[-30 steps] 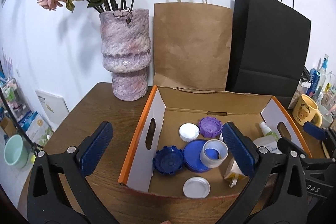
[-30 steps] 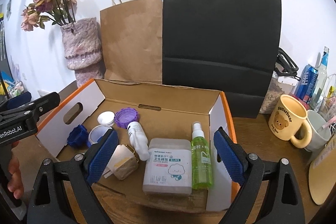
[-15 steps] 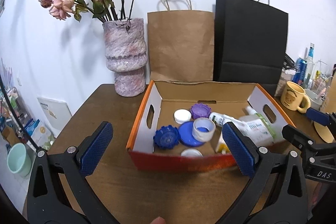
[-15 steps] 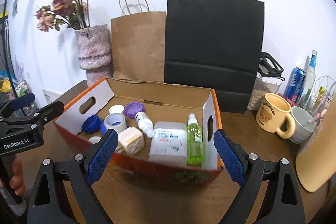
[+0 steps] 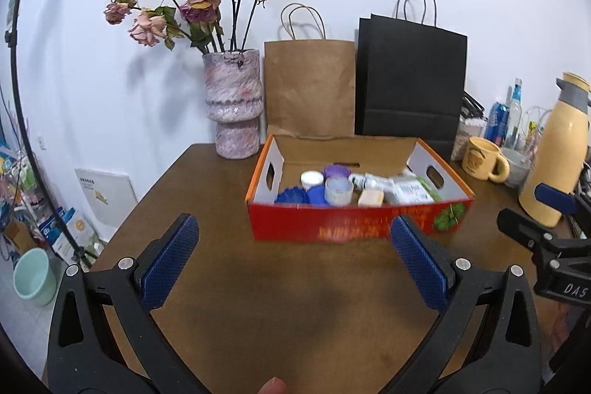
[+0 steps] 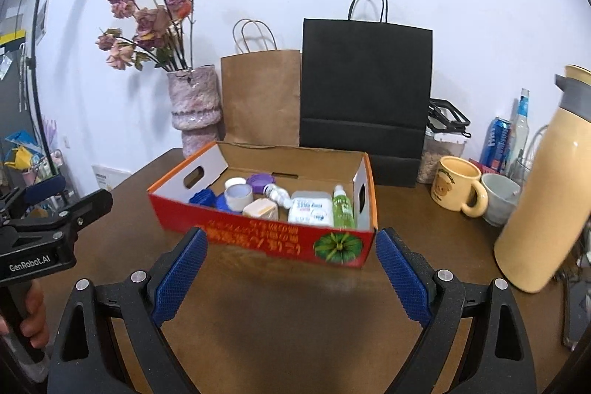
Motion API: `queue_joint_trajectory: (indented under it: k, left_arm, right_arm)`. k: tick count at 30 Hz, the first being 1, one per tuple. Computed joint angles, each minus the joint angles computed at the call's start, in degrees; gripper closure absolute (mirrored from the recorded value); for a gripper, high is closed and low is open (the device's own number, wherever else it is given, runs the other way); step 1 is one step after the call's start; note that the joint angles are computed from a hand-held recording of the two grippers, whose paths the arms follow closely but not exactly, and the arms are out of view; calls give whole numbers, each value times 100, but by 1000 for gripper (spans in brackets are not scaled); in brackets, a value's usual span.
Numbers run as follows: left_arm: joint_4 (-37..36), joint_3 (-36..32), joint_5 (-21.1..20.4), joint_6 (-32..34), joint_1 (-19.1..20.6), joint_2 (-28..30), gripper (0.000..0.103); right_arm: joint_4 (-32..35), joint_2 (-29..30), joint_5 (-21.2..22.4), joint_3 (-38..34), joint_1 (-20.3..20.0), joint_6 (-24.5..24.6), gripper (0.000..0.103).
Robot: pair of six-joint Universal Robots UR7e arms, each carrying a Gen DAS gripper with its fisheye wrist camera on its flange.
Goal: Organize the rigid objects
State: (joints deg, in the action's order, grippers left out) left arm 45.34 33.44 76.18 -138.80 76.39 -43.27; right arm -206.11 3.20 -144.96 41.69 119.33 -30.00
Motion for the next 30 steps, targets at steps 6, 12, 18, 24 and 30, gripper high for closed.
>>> queue_joint_trajectory:
  k: [6, 12, 18, 24, 30]
  left_arm:
    - [-259, 872, -8, 6, 59, -577, 0]
    - [-469, 1575, 41, -2, 77, -1065, 0]
    - [-557, 2044, 45, 29, 91, -1379, 0]
    - [-649, 2468, 84, 59, 121, -1680, 0]
    - [-683, 2765, 133, 99, 174, -1921, 0]
  right_arm:
    - [-286, -172, -151, 677, 191, 218, 81]
    - [-527, -258, -239, 1117, 313, 383, 90]
    - [-640, -253, -491, 1355, 425, 569, 0]
    - [-762, -329, -563, 1700, 532, 772, 0]
    - [-900, -352, -632, 1872, 648, 830, 0]
